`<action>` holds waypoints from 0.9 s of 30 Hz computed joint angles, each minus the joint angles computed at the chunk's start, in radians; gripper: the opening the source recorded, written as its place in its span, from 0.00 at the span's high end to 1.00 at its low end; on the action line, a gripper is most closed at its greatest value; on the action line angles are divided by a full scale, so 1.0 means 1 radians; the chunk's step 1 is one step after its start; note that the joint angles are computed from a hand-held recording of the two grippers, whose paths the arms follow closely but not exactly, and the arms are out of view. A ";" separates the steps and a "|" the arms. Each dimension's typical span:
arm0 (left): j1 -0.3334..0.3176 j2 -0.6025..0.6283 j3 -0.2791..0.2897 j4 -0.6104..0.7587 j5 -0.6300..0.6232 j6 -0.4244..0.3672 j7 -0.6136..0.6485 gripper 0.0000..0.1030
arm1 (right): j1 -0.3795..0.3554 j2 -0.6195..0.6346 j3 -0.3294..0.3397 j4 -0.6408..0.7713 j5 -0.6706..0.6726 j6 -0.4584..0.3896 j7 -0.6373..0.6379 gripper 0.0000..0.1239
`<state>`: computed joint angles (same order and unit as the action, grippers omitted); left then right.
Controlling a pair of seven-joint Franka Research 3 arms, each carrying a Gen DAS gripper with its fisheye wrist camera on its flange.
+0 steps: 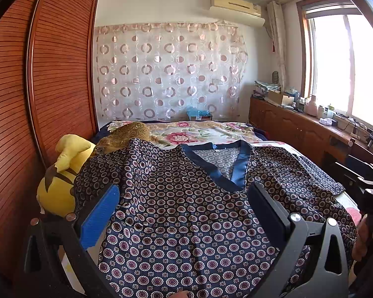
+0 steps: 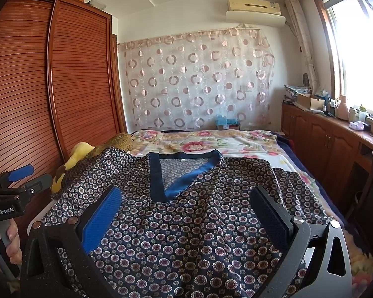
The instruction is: Fold small clothes
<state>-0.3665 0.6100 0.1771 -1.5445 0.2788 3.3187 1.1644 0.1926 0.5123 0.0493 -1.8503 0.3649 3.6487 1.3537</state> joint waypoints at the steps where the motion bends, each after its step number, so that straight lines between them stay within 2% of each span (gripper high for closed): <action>1: -0.001 0.000 0.001 0.001 0.000 -0.001 0.001 0.00 | 0.000 0.000 0.000 -0.001 0.001 0.002 0.000 0.17; 4: -0.003 0.000 0.004 0.001 -0.001 -0.001 0.001 0.00 | -0.002 -0.001 0.001 -0.004 -0.003 0.004 0.004 0.17; 6: 0.029 -0.014 -0.025 -0.007 0.010 -0.004 0.011 0.00 | -0.002 -0.001 0.001 -0.004 -0.004 0.003 0.004 0.17; 27: 0.046 -0.035 -0.034 -0.020 0.016 -0.002 0.024 0.00 | -0.006 -0.001 0.003 -0.007 -0.012 0.006 0.013 0.17</action>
<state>-0.3209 0.5754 0.1431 -1.5647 0.2948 3.3162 1.1885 0.1867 0.5108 0.0522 -1.8573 0.3531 3.6547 1.3669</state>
